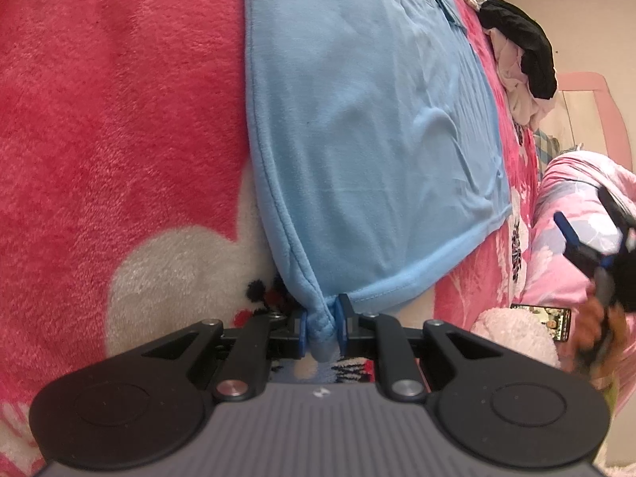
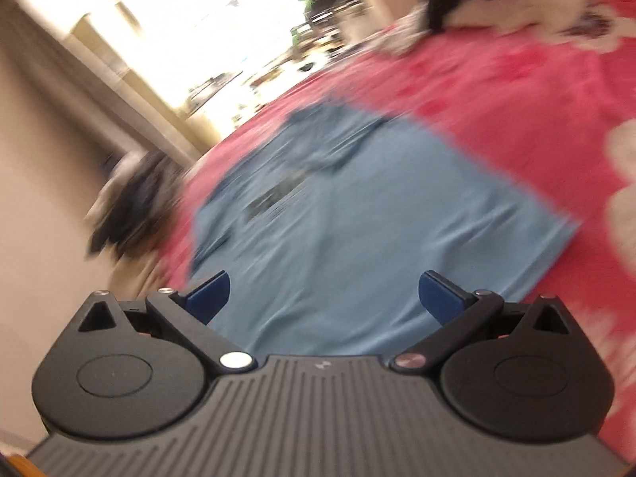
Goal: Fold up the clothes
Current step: 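Grasp the other hem corner with the right gripper while the left gripper holds its corner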
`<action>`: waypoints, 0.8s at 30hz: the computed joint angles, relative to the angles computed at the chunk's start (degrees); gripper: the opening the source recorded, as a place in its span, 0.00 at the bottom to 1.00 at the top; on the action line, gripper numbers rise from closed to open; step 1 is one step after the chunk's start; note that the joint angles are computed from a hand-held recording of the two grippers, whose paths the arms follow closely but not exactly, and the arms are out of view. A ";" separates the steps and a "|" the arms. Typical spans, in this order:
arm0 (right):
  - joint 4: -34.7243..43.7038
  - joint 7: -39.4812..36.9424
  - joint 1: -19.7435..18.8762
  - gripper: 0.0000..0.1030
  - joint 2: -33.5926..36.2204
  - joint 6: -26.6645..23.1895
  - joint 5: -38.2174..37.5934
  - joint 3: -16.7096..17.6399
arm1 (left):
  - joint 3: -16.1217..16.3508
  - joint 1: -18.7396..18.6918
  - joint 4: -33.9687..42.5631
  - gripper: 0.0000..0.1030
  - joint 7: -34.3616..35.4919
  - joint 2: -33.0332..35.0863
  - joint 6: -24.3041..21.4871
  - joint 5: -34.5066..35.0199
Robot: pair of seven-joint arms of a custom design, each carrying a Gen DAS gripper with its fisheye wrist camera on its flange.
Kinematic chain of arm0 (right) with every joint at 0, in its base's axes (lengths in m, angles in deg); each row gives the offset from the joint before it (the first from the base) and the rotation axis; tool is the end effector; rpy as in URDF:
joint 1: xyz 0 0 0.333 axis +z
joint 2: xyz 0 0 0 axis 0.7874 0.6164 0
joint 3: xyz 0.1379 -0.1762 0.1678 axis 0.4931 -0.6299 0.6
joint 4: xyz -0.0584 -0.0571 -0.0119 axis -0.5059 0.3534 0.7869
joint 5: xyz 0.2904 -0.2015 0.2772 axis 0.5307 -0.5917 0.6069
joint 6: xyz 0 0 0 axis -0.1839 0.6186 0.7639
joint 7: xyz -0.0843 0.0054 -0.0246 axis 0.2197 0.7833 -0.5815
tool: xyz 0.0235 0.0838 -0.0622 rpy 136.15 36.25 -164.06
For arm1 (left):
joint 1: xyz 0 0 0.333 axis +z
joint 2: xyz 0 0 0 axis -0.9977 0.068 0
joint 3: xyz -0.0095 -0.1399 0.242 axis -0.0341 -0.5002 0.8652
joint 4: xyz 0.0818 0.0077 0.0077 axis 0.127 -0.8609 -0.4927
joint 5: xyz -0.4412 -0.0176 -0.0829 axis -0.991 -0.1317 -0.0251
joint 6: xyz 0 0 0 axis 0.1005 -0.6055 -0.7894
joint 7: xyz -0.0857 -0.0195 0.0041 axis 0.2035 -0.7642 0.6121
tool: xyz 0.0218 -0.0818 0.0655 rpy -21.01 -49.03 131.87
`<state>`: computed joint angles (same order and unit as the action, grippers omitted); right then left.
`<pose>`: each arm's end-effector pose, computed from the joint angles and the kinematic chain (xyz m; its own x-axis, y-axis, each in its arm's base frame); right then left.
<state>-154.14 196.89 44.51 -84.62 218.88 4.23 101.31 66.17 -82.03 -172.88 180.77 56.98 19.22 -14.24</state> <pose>0.4703 0.1439 0.4494 -0.4178 -0.7074 -0.5701 -0.4193 0.7068 -0.5697 0.6950 -0.1446 0.3448 -0.2245 -0.7030 0.6749 -0.9533 0.3021 -0.0024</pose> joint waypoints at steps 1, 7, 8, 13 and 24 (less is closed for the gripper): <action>-1.09 0.06 -0.61 0.98 -0.43 -0.11 0.43 -1.42 | 0.00 -0.03 0.22 0.15 0.13 0.14 -0.14 0.16; -1.28 -10.16 2.62 0.77 5.76 -3.51 4.97 -13.99 | -0.03 -0.15 1.07 0.15 0.70 0.61 -0.75 1.01; -0.85 -13.39 4.79 0.71 7.69 -2.95 7.23 -17.13 | -0.03 -0.17 1.15 0.15 0.75 0.65 -0.81 1.13; 2.24 -24.90 8.79 0.46 14.52 -2.11 15.53 -23.54 | -0.03 -0.27 1.93 0.15 1.02 1.07 -1.40 1.79; -3.34 -47.57 21.81 0.25 8.74 -2.04 41.02 -34.76 | -0.27 0.13 2.93 0.15 0.68 2.13 -2.23 1.37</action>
